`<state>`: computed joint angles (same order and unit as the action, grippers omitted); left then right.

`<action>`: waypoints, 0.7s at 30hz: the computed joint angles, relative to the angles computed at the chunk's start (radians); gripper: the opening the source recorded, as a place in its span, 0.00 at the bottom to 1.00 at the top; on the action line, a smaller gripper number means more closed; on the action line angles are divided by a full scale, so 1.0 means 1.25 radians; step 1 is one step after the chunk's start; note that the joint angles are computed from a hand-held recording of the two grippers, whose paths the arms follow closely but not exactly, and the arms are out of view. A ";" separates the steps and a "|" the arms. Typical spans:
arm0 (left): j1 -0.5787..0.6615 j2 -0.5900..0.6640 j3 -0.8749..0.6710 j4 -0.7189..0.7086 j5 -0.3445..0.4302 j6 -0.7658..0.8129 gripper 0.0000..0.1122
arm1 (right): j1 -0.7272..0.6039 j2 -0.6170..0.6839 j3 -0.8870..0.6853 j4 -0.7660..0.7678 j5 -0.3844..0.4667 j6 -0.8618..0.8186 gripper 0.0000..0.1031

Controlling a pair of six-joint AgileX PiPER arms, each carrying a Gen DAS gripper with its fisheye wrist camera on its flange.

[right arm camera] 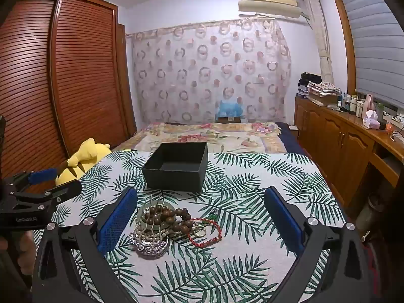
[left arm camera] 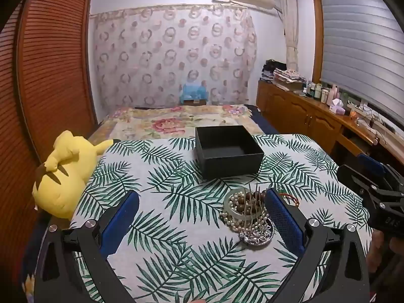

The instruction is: Organize jewelry

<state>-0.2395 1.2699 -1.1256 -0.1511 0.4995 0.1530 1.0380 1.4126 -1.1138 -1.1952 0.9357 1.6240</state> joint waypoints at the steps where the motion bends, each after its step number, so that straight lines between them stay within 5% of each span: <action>1: 0.000 0.000 0.000 -0.001 0.000 0.001 0.86 | 0.000 0.000 0.000 0.000 0.000 -0.001 0.97; 21: 0.001 0.000 0.001 -0.003 -0.002 0.003 0.86 | 0.001 -0.001 0.004 -0.009 0.000 0.006 0.97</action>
<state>-0.2380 1.2703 -1.1243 -0.1544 0.4963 0.1563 1.0391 1.4116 -1.1083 -1.2061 0.9361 1.6320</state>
